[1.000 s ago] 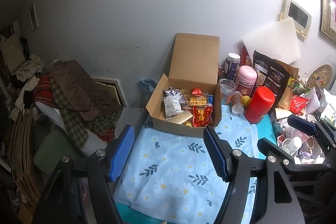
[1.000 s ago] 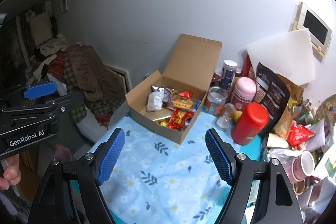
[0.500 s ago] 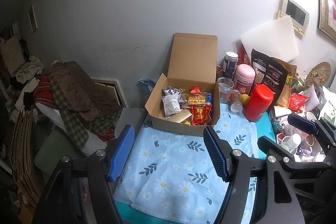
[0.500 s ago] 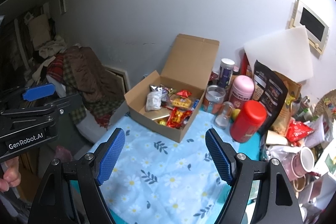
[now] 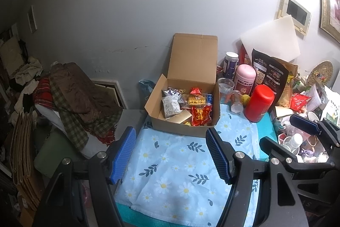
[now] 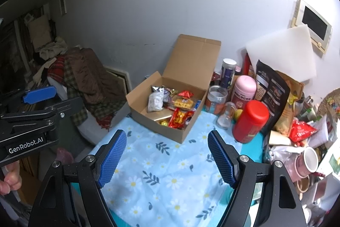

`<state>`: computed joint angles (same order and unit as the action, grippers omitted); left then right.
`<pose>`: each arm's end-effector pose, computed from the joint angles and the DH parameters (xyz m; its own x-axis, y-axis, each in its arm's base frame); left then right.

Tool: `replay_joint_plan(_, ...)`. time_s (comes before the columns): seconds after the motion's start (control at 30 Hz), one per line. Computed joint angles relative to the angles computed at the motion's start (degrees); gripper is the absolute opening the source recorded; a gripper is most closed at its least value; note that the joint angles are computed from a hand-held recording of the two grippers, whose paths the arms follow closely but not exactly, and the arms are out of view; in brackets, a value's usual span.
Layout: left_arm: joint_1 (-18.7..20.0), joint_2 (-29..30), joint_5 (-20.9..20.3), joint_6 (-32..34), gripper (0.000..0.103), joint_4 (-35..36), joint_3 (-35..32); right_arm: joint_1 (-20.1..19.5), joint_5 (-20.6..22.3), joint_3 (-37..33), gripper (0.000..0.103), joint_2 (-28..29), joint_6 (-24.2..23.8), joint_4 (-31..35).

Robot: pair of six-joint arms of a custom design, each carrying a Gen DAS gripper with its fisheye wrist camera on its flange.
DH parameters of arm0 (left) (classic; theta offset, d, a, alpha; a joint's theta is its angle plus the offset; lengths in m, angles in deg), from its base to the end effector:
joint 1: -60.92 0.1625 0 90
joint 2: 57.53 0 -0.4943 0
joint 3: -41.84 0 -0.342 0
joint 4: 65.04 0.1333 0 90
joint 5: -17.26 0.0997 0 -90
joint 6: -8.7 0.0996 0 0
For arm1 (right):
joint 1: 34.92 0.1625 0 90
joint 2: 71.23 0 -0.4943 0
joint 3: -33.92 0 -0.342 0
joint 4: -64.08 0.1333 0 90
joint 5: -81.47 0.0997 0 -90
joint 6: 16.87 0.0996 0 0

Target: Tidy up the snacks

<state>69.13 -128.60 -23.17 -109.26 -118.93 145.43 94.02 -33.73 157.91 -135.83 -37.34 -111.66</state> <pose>-0.3907 -0.2677 0.3298 -0.6041 -0.3944 -0.6925 0.3688 0.6320 -0.6816 0.3947 -0.3438 0.2782 -0.5737 -0.6388 0.5127 -0.8153 0.5055 -0.2824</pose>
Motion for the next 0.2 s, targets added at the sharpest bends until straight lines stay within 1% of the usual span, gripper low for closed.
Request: replay_joint_plan(0.2, -0.16, -0.34, 0.16, 1.81, 0.068, -1.8, 0.59, 0.03, -0.39, 0.39, 0.08, -0.25, 0.43, 0.01)
